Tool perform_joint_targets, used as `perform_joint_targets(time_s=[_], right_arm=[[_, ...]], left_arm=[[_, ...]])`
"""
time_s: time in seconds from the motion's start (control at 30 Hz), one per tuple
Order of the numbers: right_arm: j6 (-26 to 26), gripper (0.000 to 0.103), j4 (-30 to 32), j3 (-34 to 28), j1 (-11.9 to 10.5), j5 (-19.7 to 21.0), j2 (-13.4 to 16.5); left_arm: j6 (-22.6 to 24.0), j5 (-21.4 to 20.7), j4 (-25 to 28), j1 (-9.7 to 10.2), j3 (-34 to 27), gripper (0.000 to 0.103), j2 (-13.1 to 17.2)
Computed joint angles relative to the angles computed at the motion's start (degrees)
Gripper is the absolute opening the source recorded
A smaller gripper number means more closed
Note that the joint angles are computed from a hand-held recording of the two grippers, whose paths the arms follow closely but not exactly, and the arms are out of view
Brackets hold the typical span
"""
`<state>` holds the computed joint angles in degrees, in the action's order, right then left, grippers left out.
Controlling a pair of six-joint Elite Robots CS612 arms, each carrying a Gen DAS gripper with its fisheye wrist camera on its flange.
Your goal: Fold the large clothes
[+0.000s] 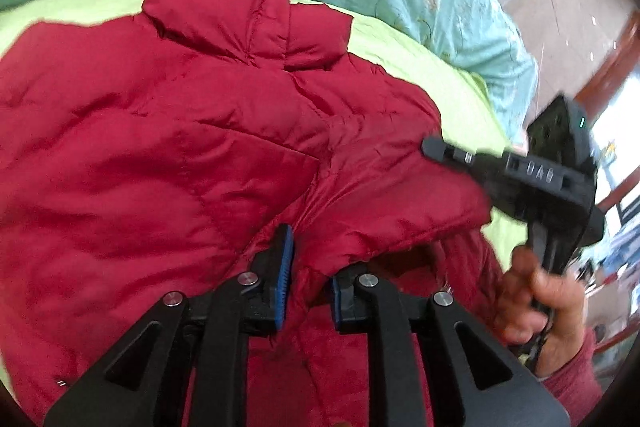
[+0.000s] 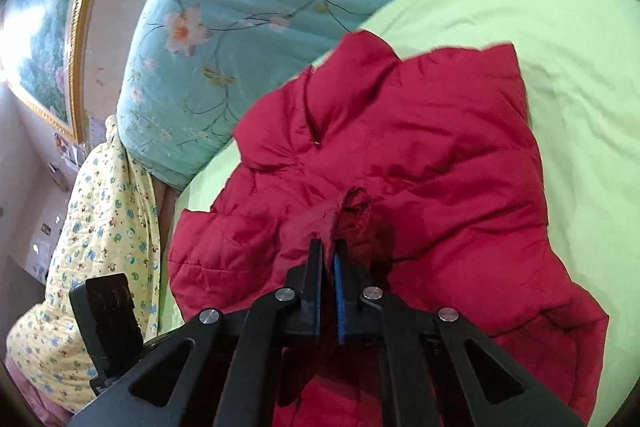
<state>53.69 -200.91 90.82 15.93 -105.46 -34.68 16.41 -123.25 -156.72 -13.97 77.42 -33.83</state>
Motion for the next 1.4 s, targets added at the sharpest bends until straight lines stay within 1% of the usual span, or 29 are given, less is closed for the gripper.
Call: perform_joint_targets(time_s=[0.07,0.1,0.13,0.17,0.23,0.27,0.37,0.43,0.53,0.63,0.67,0.77,0.9,0.93,0.97,1.03,1.07,1.13,1.17,1.2,1.27,1.33,1.4], right_arm=[[-1.04,0.004,0.04,-0.21,0.33,-0.89,-0.18],[-1.49,0.004,0.01,-0.21,0.55,-1.79,-0.32],[-1.65,0.004,-0.09,-0.17,0.73,-2.67,-0.44],[-1.72,0.004,-0.41,0.02,0.86,-3.53,-0.58],[-1.19,0.003,-1.54,0.83,1.01,-5.45,-0.98],[-0.85,0.003,-2.45,1.42,0.9,-5.54,-1.19],[-0.87,0.003,-2.59,2.53,0.94,-7.24,-1.89],[-1.38,0.003,-2.18,3.24,1.07,-8.82,-2.45],[-1.88,0.003,-1.19,4.08,1.31,-11.01,-3.02],[-1.94,0.003,-0.21,4.56,1.28,-11.76,-3.13],[-1.95,0.003,0.58,4.47,1.23,-11.84,-3.04],[-2.04,0.003,2.91,4.0,1.01,-11.71,-2.62],[-1.56,0.004,2.88,4.16,0.45,-10.26,-2.09],[-1.66,0.005,2.98,4.12,0.41,-10.12,-2.08],[-1.75,0.011,3.25,4.05,0.45,-10.29,-2.13],[-1.36,0.014,3.87,4.18,0.76,-11.4,-2.53],[-0.84,0.018,4.39,4.28,1.06,-12.65,-2.83],[-0.17,0.024,6.66,3.98,2.2,-17.32,-3.4],[-1.17,0.024,6.64,3.49,3.0,-19.78,-3.41],[-2.56,0.025,6.1,2.95,3.46,-20.54,-3.19],[-6.88,0.026,6.31,1.08,4.17,-19.63,-2.57],[-10.3,0.033,9.78,-1.16,4.22,-16.7,-1.97],[-12.32,0.033,13.65,-3.4,3.97,-13.94,-1.1]], left_arm=[[1.75,1.66,-1.86,-0.16,1.56,0.017,-0.89],[2.47,2.36,-2.68,-0.24,2.11,0.021,-1.15],[2.99,3.39,-3.32,-0.39,2.58,0.029,-1.39],[3.4,4.41,-3.86,-0.52,2.98,0.033,-1.58],[3.44,6.42,-6.26,-0.66,3.99,0.06,-1.86],[3.31,6.77,-7.69,-0.56,4.41,0.063,-1.92],[3.03,5.12,-11.01,0.46,5.26,0.064,-2.17],[1.76,5.26,-13.0,0.9,4.96,0.064,-2.0],[-0.54,4.44,-14.14,1.83,3.18,0.064,-1.21],[-3.08,4.31,-14.46,2.49,0.29,0.064,0.12],[-3.68,4.58,-13.9,2.58,-0.86,0.064,0.61],[-5.15,4.79,-9.88,2.8,-5.3,0.064,2.81],[-4.4,6.92,-6.63,2.54,-8.1,0.063,4.77],[-4.13,7.24,-5.86,2.48,-8.54,0.063,5.15],[-3.87,8.0,-5.44,2.35,-8.84,0.063,5.52],[-3.63,9.91,-6.01,2.06,-8.51,0.062,5.68],[-3.58,10.66,-6.48,1.94,-8.39,0.062,5.79],[-3.74,11.51,-7.23,1.83,-8.4,0.062,6.11],[-3.91,11.81,-7.52,1.81,-8.39,0.062,6.23],[-4.12,11.96,-7.9,1.8,-8.34,0.062,6.35],[-4.42,12.37,-8.61,1.72,-8.19,0.062,6.47],[-4.3,13.53,-9.57,1.48,-7.78,0.062,6.43],[-3.9,14.69,-10.33,1.23,-7.41,0.062,6.34]])
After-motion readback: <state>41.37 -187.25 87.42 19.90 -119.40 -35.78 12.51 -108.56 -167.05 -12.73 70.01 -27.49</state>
